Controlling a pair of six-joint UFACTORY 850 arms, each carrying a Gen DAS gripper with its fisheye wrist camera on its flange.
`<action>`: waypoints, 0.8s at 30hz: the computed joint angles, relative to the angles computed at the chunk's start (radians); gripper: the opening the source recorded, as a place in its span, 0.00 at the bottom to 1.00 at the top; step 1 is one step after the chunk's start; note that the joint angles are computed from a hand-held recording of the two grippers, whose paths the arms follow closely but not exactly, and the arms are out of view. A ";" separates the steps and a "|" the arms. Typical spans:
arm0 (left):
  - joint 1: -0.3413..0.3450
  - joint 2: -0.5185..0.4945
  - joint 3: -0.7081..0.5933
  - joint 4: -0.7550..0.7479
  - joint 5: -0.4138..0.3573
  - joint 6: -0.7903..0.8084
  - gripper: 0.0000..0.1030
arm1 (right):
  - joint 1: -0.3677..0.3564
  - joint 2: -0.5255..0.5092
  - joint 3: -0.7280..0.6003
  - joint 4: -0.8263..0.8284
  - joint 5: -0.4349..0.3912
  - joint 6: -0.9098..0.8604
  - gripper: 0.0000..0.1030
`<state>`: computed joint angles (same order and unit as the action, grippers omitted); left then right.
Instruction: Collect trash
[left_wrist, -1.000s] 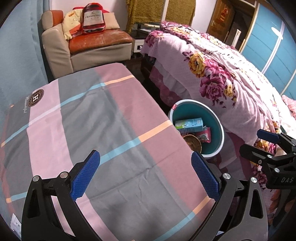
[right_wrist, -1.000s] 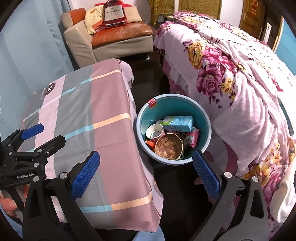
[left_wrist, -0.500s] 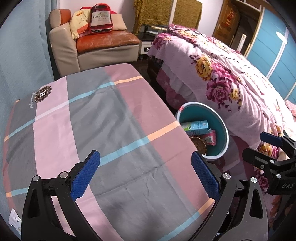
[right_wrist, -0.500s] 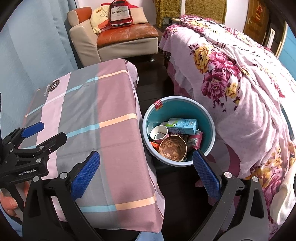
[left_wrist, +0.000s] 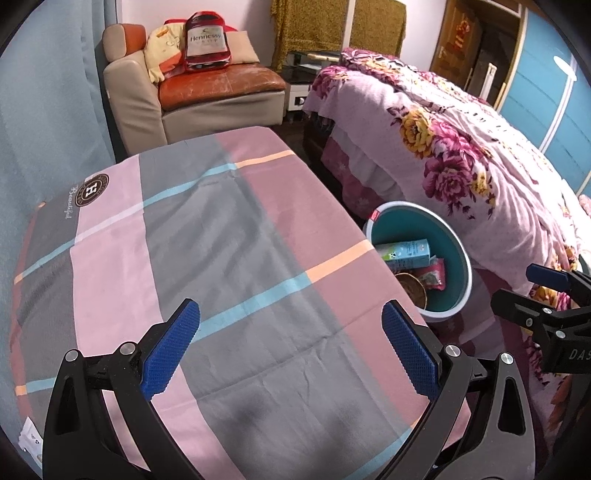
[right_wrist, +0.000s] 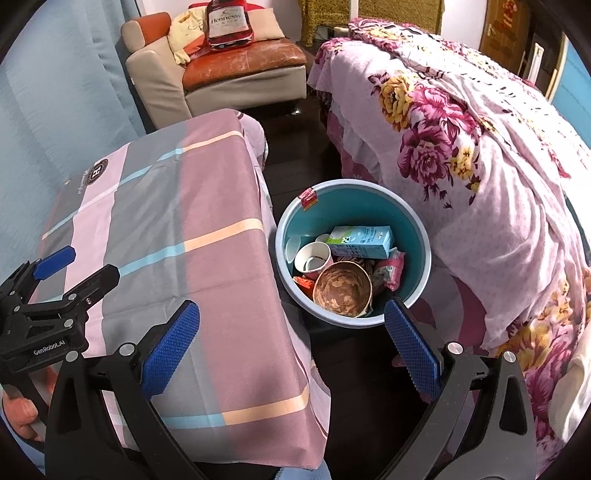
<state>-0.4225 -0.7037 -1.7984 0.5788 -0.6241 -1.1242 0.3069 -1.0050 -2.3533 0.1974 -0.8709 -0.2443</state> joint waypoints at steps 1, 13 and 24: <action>0.000 -0.003 -0.003 0.000 -0.004 0.001 0.96 | 0.000 -0.005 -0.006 0.000 -0.003 0.002 0.93; 0.007 -0.023 -0.023 -0.025 -0.025 0.031 0.96 | -0.004 -0.064 -0.093 -0.011 -0.043 0.020 0.93; 0.010 -0.038 -0.037 -0.047 -0.037 0.059 0.96 | -0.005 -0.104 -0.154 -0.022 -0.073 0.032 0.93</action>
